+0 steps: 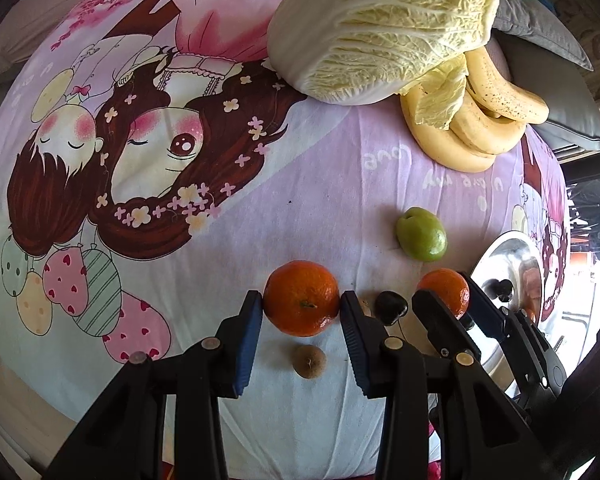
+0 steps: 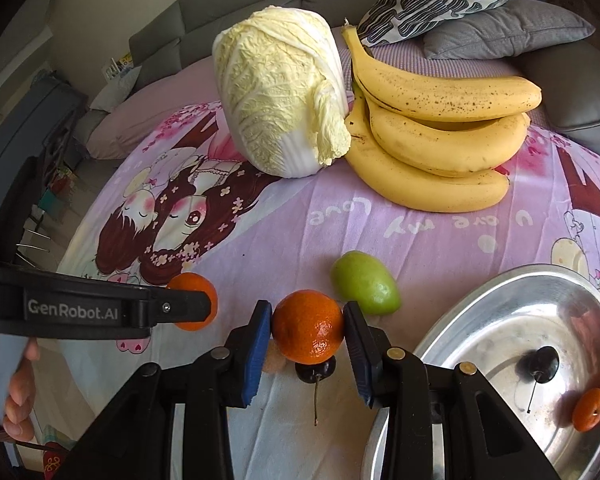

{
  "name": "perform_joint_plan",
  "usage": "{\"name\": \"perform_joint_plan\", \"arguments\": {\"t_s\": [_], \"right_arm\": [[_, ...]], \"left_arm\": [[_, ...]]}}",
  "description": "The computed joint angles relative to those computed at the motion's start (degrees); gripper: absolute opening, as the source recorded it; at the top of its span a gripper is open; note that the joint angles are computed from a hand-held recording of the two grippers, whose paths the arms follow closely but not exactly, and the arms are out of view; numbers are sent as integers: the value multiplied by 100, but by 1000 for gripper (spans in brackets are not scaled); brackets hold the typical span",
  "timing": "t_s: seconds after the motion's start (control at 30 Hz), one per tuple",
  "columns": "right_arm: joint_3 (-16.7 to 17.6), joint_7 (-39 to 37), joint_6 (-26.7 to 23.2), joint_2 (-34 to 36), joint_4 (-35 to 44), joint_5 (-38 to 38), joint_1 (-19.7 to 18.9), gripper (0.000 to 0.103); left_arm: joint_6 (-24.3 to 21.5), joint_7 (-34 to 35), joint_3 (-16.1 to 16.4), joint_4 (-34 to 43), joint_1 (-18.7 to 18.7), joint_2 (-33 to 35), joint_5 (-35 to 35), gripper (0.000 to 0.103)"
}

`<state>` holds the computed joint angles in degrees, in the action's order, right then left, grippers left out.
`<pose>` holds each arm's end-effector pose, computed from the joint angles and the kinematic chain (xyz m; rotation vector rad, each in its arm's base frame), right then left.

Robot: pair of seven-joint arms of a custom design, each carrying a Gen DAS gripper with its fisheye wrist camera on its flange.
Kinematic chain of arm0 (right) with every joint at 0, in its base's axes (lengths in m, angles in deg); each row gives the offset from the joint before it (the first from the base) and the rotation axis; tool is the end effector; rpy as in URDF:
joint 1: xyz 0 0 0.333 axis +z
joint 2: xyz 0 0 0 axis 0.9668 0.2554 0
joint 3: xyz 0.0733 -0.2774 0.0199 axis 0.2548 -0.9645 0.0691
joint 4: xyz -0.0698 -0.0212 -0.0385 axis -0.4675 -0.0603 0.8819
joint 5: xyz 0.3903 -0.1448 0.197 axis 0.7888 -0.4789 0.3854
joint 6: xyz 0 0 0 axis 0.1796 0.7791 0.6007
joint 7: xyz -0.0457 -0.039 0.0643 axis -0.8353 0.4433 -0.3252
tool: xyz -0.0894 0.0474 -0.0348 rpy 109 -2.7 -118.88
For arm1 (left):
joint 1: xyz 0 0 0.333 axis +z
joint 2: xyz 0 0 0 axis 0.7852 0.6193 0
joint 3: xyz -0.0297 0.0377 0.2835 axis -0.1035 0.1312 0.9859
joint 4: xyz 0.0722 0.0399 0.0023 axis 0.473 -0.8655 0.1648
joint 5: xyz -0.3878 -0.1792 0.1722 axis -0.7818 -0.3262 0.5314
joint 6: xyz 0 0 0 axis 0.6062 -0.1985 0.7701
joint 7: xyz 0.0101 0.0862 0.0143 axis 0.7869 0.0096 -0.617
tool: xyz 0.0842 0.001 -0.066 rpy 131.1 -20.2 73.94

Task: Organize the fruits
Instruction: 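Grasp a tangerine with the left tool while the right tool grasps another tangerine, then carry both tangerines in the left and right tools over the steel bowl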

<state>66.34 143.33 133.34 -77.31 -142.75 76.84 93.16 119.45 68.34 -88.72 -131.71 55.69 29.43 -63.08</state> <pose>0.6639 0.2686 0.5253 -1.9666 1.6315 -0.2041 0.7285 -0.0528 0.5173 2.2333 -2.0418 0.2975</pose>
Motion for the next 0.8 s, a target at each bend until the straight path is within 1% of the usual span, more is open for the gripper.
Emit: {"name": "perform_joint_plan", "arguments": {"t_s": [0.33, 0.8], "right_arm": [[-68, 125, 148, -495, -512, 19, -136, 39], [-149, 821, 148, -1102, -1140, -506, -436, 39]], "left_arm": [[-32, -167, -86, 193, -242, 57, 175, 41], [-173, -252, -234, 637, -651, 307, 403, 41]]}}
